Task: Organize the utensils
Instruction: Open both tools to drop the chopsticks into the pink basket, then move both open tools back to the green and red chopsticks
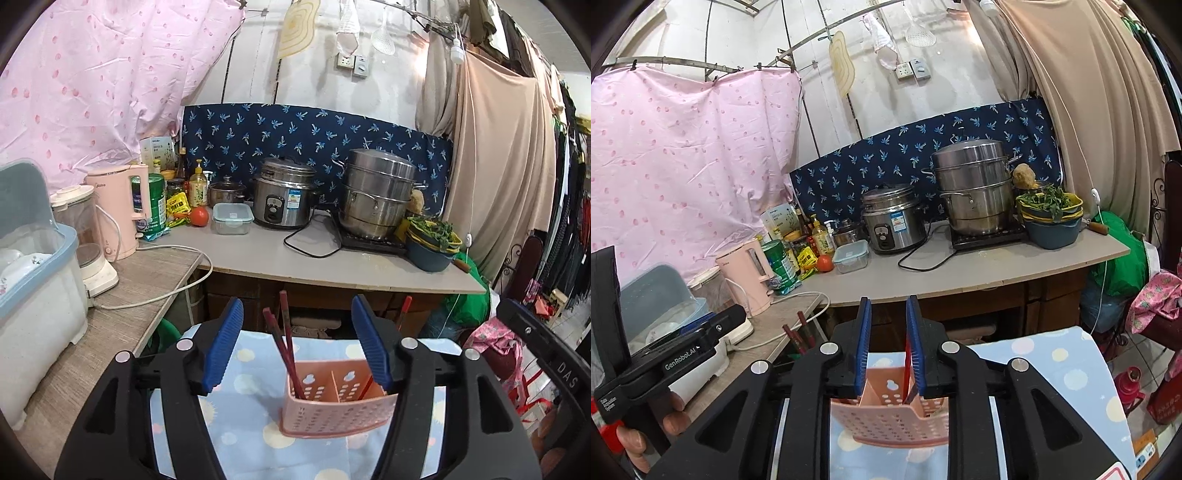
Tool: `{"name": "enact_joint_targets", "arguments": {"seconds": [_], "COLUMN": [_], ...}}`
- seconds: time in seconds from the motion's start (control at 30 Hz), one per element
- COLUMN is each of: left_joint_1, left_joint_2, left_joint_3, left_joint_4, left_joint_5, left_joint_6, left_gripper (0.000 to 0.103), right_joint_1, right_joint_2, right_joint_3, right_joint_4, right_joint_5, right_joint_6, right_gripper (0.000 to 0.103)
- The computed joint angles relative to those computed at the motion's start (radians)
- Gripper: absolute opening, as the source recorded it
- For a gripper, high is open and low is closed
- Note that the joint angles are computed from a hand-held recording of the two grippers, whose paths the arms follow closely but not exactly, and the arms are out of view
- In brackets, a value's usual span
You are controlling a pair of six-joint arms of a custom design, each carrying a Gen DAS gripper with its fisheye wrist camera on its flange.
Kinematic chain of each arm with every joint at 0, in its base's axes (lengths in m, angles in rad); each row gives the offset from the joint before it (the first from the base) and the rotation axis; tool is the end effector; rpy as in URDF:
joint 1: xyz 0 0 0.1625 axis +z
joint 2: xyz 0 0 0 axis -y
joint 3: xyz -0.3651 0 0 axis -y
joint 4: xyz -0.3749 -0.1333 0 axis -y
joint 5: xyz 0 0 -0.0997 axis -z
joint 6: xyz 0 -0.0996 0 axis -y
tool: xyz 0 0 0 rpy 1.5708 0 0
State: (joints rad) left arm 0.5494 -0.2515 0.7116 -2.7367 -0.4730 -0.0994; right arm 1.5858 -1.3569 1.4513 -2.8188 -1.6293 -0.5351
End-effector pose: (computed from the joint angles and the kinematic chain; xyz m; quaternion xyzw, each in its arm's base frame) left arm -0.5620 -0.6043 0.1170 0.1946 0.7972 -0.5100 0.2580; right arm 0.1362 -0.5801 0.5348 0.2122 -0.8107 0.5205 0.1639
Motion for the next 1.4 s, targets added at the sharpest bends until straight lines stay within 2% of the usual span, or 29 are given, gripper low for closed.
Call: {"name": "enact_joint_targets", "arguments": {"seconds": [0.13, 0.43, 0.57, 0.8, 1.03, 1.2, 1.27, 1.4], "left_joint_1": [-0.024, -0.075, -0.099, -0.142, -0.187, -0.213, -0.226, -0.25], "left_joint_2": [-0.071, -0.208, -0.27, -0.4, -0.508, -0.542, -0.545, -0.539], "left_joint_3": [0.13, 0.379, 0.486, 0.708, 0.902, 0.991, 1.017, 1.063], "left_joint_4": [0.029, 0.105, 0.166, 0.331, 0.52, 0.601, 0.617, 0.609], "left_joint_5": [0.04, 0.082, 0.085, 0.057, 0.018, -0.049, -0.071, -0.118], "left_joint_6": [-0.051, -0.196, -0.283, -0.528, -0.814, -0.949, -0.989, -1.039], "left_gripper": [0.058, 0.058, 0.058, 0.058, 0.058, 0.058, 0.058, 0.058], "right_joint_1": [-0.01, -0.026, -0.04, -0.093, -0.165, -0.212, -0.242, -0.285], "right_joint_2": [-0.067, -0.229, -0.314, -0.495, -0.689, -0.813, -0.868, -0.917], "right_joint_3": [0.072, 0.245, 0.331, 0.514, 0.737, 0.894, 0.951, 1.017], "right_joint_4": [0.012, 0.037, 0.064, 0.14, 0.177, 0.153, 0.166, 0.183], "right_joint_5": [0.007, 0.017, 0.017, -0.001, -0.047, -0.082, -0.072, -0.069], "right_joint_6": [-0.001, -0.02, -0.031, -0.052, -0.128, -0.227, -0.262, -0.291], "right_gripper": [0.021, 0.021, 0.026, 0.027, 0.027, 0.027, 0.027, 0.027]}}
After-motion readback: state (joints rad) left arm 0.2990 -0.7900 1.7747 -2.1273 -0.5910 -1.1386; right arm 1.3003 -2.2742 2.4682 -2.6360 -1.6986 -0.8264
